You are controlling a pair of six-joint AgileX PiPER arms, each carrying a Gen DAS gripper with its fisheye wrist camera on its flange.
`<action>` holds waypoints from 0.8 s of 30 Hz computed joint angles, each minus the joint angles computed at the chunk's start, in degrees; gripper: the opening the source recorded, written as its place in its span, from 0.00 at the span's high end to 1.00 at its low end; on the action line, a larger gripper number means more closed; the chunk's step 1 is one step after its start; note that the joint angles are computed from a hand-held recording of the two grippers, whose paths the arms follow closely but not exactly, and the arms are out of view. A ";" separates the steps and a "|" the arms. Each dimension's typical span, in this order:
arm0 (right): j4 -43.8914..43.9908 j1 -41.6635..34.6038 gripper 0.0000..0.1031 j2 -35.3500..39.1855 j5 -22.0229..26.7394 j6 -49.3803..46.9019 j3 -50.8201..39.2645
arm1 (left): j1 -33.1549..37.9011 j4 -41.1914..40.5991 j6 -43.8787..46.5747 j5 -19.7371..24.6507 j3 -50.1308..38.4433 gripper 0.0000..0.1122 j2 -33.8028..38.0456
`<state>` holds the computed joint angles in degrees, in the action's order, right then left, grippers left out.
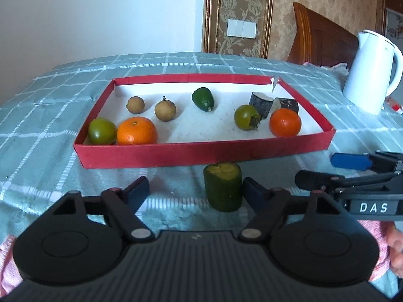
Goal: Organize fruits
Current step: 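Move the left gripper to the cut cucumber piece and close on it, then lift the cucumber piece with the left gripper and carry it into the tray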
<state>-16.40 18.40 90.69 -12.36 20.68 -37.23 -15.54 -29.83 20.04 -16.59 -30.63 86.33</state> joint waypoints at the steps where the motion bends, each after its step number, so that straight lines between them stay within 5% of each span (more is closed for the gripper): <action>1: 0.11 0.00 0.23 0.00 0.08 -0.21 -0.04 | -0.33 -0.05 -0.12 -0.71 0.19 0.34 0.18; 11: 3.84 0.57 0.22 0.03 0.71 -4.36 -0.19 | -4.85 -3.76 6.44 -3.93 0.93 0.73 1.03; 24: 6.26 0.94 0.22 0.13 0.99 -6.85 -0.36 | -5.54 -5.60 7.75 -3.87 2.11 0.74 -1.44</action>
